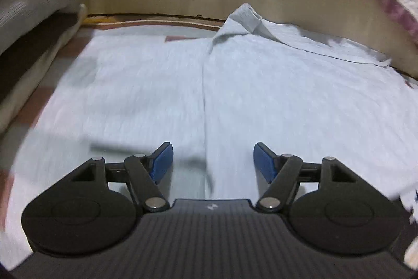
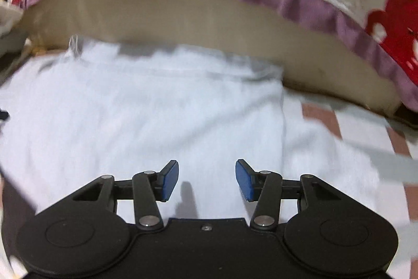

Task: Fold clothes
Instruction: 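Open both grippers and release the folded shirt side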

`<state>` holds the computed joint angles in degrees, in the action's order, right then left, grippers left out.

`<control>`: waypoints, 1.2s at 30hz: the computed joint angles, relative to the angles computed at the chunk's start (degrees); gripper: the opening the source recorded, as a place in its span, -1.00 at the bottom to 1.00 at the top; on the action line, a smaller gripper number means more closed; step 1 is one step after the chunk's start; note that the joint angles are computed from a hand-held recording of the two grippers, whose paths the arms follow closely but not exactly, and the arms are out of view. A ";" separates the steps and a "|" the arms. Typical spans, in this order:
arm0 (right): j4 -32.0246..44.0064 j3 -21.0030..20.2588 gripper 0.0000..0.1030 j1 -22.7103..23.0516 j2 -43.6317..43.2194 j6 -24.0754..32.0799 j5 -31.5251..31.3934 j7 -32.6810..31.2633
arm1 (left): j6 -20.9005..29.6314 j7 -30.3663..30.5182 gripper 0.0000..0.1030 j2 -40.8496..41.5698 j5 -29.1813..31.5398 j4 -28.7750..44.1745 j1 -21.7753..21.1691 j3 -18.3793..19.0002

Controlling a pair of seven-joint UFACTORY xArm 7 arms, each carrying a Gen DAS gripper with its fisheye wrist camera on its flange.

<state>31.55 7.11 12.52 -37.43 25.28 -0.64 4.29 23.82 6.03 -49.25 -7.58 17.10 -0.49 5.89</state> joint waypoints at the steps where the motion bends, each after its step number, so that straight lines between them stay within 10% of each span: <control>1: -2.55 0.83 0.05 -0.92 -3.51 0.36 -0.09 1.90 | 1.28 -0.69 0.36 -2.05 -0.28 -1.09 0.62 0.03; 14: -14.97 -8.44 0.07 0.60 -23.03 9.97 12.99 12.34 | 5.81 1.74 0.31 -7.09 -16.20 -1.92 -6.25 13.51; 21: -22.36 -13.24 0.46 5.48 -23.63 -8.27 26.12 22.19 | -6.64 2.43 0.22 -6.41 -20.85 -6.32 -8.46 10.65; 23: -23.45 -12.50 0.46 7.60 -20.40 -16.26 27.36 24.87 | -7.51 1.98 -0.52 -5.14 -20.15 -5.97 -9.60 10.46; 25: -22.79 -11.42 0.09 8.14 -17.03 -19.53 26.14 26.80 | -5.25 0.43 -0.92 -4.23 -17.24 -5.23 -6.96 7.60; 26: -22.16 -11.22 -0.82 8.09 -15.89 -19.59 24.91 26.91 | -3.40 -0.36 -0.92 -4.54 -15.49 -4.77 -5.09 6.20; 30: -21.93 -16.50 -0.83 11.47 -20.11 -20.41 20.16 18.67 | 3.38 -1.32 -0.92 -10.04 -13.48 -1.69 -2.81 7.07; 36: -17.87 -11.89 -0.86 3.43 -30.65 1.02 14.89 18.11 | 17.90 -4.05 -0.92 -23.92 -8.49 -1.30 3.35 5.37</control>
